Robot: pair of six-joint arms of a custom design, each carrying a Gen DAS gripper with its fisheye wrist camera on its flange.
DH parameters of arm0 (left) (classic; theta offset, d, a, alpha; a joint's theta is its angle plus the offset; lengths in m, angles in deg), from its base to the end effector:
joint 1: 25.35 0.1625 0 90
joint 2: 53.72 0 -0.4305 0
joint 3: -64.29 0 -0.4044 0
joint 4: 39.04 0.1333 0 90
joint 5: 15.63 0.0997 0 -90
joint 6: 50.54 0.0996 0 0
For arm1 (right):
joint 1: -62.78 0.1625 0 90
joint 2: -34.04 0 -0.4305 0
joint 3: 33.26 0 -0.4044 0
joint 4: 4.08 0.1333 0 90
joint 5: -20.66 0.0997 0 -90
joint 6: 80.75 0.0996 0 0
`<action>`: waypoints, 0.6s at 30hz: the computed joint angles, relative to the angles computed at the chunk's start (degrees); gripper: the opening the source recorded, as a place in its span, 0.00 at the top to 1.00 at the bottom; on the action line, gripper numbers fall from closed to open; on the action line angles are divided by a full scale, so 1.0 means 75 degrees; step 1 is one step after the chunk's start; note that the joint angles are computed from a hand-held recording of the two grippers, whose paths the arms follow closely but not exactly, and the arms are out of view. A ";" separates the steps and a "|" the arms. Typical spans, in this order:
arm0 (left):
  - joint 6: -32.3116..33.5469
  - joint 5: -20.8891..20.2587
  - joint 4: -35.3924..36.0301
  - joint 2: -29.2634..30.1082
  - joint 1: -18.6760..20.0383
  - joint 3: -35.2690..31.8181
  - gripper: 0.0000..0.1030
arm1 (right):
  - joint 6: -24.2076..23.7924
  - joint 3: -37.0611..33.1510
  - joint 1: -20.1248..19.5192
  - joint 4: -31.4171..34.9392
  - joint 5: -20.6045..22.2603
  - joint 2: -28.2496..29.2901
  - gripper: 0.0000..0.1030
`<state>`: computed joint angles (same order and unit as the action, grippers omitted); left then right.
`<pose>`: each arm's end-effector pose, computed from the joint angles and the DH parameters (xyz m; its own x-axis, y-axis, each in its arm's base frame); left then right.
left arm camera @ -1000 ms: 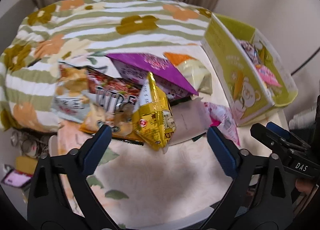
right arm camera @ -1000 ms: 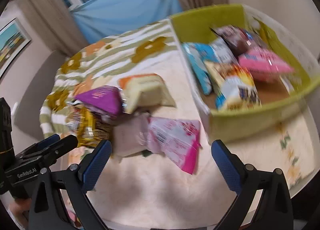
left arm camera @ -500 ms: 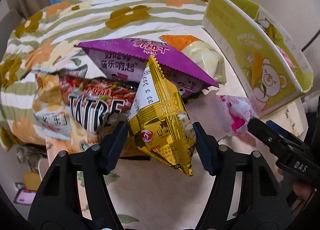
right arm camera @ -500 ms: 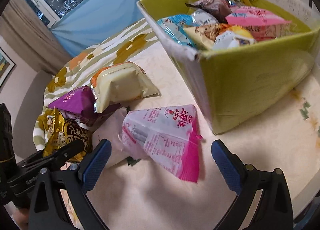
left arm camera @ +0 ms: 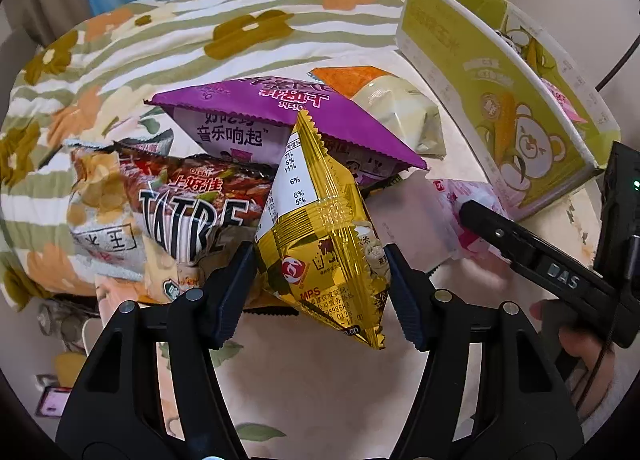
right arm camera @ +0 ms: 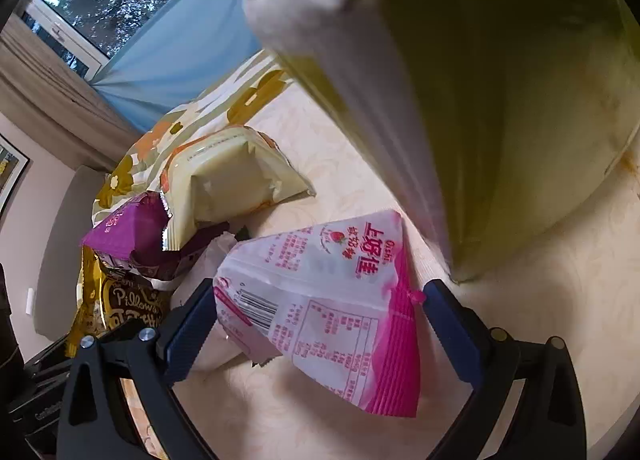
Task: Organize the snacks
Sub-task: 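Grasp the yellow snack bag with the left tool while the right tool grasps the pink-white bag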
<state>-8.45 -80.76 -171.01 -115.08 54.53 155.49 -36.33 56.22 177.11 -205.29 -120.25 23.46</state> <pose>0.0541 -0.6939 0.2717 -0.5592 0.6989 -0.4460 0.7366 0.6657 0.1197 0.3060 -0.5408 -0.1551 -0.7761 0.6235 0.0944 0.2731 0.4673 -0.8409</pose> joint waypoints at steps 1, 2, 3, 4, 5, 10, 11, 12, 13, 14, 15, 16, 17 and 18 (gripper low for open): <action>-0.0027 -0.0013 0.0020 -0.0029 0.0004 0.0012 0.41 | -0.0019 0.0003 0.0009 0.0047 -0.0012 -0.0016 0.11; -0.0050 -0.0026 0.0017 -0.0053 0.0005 0.0041 0.41 | -0.0067 0.0013 0.0018 0.0022 -0.0015 -0.0021 0.14; -0.0063 -0.0045 0.0015 -0.0082 0.0012 0.0068 0.41 | -0.0081 0.0008 0.0017 0.0041 -0.0011 -0.0031 0.16; -0.0077 -0.0059 0.0016 -0.0111 0.0014 0.0094 0.41 | -0.0095 0.0024 0.0019 0.0049 0.0005 -0.0045 0.26; -0.0093 -0.0065 0.0012 -0.0147 0.0014 0.0128 0.41 | -0.0159 0.0063 0.0017 -0.0035 0.0074 -0.0054 0.31; -0.0150 -0.0108 0.0055 -0.0305 0.0025 0.0225 0.41 | -0.0217 0.0213 0.0008 -0.0043 0.0247 -0.0151 0.47; -0.0157 -0.0129 0.0069 -0.0351 0.0027 0.0245 0.41 | -0.0228 0.0217 0.0018 -0.0009 0.0237 -0.0169 0.48; -0.0160 -0.0143 0.0078 -0.0387 0.0026 0.0263 0.41 | -0.0250 0.0196 0.0018 0.0031 0.0232 -0.0181 0.49; -0.0153 -0.0161 0.0093 -0.0428 0.0034 0.0271 0.41 | -0.0231 0.0235 0.0054 0.0050 0.0197 -0.0208 0.50; -0.0160 -0.0186 0.0104 -0.0472 0.0035 0.0283 0.41 | -0.0221 0.0262 0.0082 0.0068 0.0173 -0.0229 0.50; -0.0157 -0.0226 0.0142 -0.0518 0.0045 0.0275 0.41 | -0.0188 0.0301 0.0126 0.0120 0.0143 -0.0263 0.50; -0.0158 -0.0278 0.0176 -0.0575 0.0044 0.0272 0.41 | -0.0159 0.0351 0.0165 0.0127 0.0116 -0.0285 0.51; -0.0152 -0.0312 0.0189 -0.0617 0.0041 0.0279 0.41 | -0.0125 0.0405 0.0210 0.0126 0.0078 -0.0311 0.51; -0.0146 -0.0349 0.0210 -0.0658 0.0035 0.0284 0.41 | -0.0073 0.0463 0.0252 0.0145 0.0043 -0.0347 0.51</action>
<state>-9.55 -83.38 -169.43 -120.01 54.79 157.62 -36.88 59.69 179.00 -204.20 -119.93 20.86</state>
